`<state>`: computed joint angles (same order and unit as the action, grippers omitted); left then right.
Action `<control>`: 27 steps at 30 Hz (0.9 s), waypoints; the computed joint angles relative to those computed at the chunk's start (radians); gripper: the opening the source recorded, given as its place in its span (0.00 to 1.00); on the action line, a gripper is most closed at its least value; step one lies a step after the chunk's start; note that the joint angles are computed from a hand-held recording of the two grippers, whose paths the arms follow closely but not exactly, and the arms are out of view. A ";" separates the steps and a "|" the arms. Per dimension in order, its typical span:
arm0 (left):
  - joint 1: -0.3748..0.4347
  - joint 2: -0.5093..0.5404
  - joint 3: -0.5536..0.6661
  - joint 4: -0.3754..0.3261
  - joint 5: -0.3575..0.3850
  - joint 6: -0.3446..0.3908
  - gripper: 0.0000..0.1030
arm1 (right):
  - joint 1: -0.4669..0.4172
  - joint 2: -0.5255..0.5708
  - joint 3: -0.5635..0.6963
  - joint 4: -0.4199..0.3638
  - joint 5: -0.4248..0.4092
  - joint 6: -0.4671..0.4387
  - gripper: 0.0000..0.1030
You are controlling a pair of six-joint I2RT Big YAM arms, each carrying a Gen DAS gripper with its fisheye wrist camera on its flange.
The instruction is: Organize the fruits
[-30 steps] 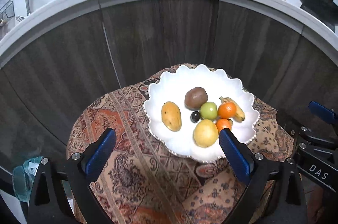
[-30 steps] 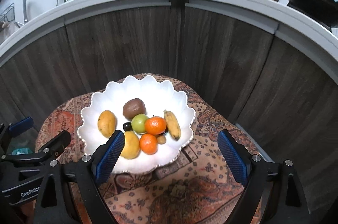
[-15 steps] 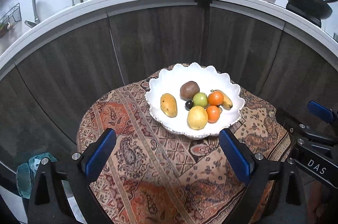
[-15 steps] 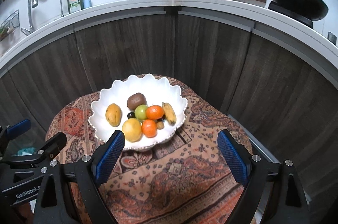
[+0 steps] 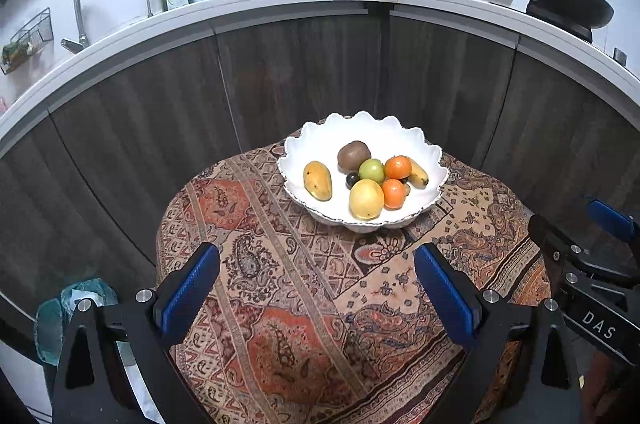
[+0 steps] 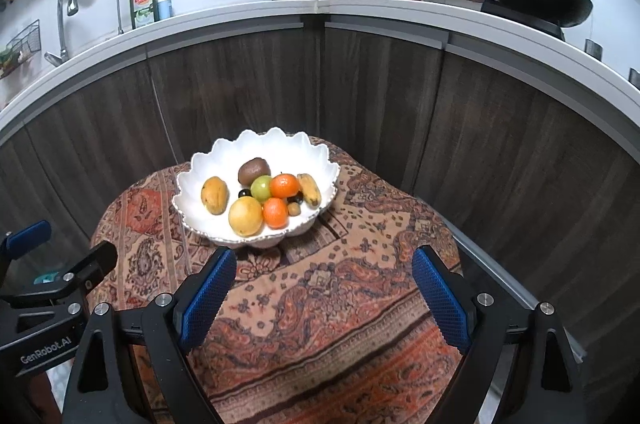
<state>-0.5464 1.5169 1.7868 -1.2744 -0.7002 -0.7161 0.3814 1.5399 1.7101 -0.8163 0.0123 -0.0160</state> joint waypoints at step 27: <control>-0.141 -0.106 -0.130 -0.046 -0.135 -0.188 0.96 | -0.003 -0.185 -0.236 0.091 -0.043 -0.007 0.88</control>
